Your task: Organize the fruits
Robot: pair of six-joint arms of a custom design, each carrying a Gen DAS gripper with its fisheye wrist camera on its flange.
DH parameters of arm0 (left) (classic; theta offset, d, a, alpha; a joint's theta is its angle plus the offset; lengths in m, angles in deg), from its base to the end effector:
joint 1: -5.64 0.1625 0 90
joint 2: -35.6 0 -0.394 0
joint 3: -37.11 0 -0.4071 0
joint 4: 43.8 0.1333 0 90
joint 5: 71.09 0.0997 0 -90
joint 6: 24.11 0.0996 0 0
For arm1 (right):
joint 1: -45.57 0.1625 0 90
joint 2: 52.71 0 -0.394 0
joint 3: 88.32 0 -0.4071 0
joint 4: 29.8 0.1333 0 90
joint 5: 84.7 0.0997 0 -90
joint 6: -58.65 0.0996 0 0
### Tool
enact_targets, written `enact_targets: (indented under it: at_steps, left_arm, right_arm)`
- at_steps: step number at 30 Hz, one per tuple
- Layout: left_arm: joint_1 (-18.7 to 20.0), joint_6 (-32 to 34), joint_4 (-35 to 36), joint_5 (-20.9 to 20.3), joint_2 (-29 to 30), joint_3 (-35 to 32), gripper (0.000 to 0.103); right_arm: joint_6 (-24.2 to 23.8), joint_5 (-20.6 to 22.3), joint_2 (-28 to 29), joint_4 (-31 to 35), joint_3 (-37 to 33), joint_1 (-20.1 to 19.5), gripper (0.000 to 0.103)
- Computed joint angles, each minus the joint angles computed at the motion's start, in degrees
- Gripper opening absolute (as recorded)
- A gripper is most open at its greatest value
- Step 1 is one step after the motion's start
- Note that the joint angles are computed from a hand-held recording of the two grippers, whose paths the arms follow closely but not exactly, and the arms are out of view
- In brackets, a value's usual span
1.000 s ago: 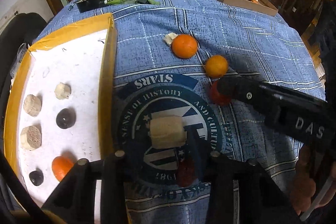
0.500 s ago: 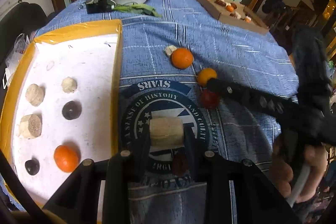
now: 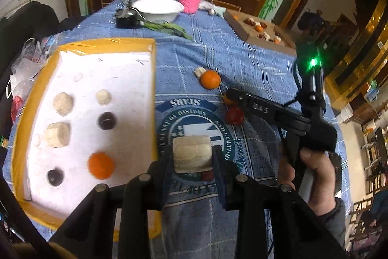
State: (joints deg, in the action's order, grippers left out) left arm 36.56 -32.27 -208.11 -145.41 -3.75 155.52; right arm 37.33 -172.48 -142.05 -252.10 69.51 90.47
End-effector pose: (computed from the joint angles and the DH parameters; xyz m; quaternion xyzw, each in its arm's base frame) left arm -0.3238 -0.3807 -0.0912 0.4306 0.8912 -0.0413 0.1362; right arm -0.1066 -0.2998 0.2233 -0.1649 -0.8327 0.4511 0.2757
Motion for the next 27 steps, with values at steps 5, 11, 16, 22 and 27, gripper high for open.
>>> enact_targets:
  at_steps: [5,11,16,22,27]
  left_arm:
    - [2.10,-0.44,-0.53,1.60,-4.96,1.97,0.033]
    - [5.23,0.03,-1.15,4.47,-8.74,1.63,0.033]
    - [7.73,1.83,-1.39,5.40,-7.97,-1.99,0.033]
    - [10.74,4.77,1.17,5.79,-3.28,-9.25,0.033]
    - [13.31,5.98,5.45,7.70,2.63,-16.80,0.033]
  right_arm:
    - [0.53,5.21,-5.82,0.98,2.80,-1.24,0.028]
    - [3.09,2.03,-11.29,6.83,4.07,7.95,0.028]
    - [5.16,-4.78,-6.71,8.14,0.40,20.08,0.027]
    - [7.15,-10.60,3.86,8.77,-8.52,27.62,0.027]
    - [8.31,-12.32,12.44,12.02,-17.50,28.11,0.027]
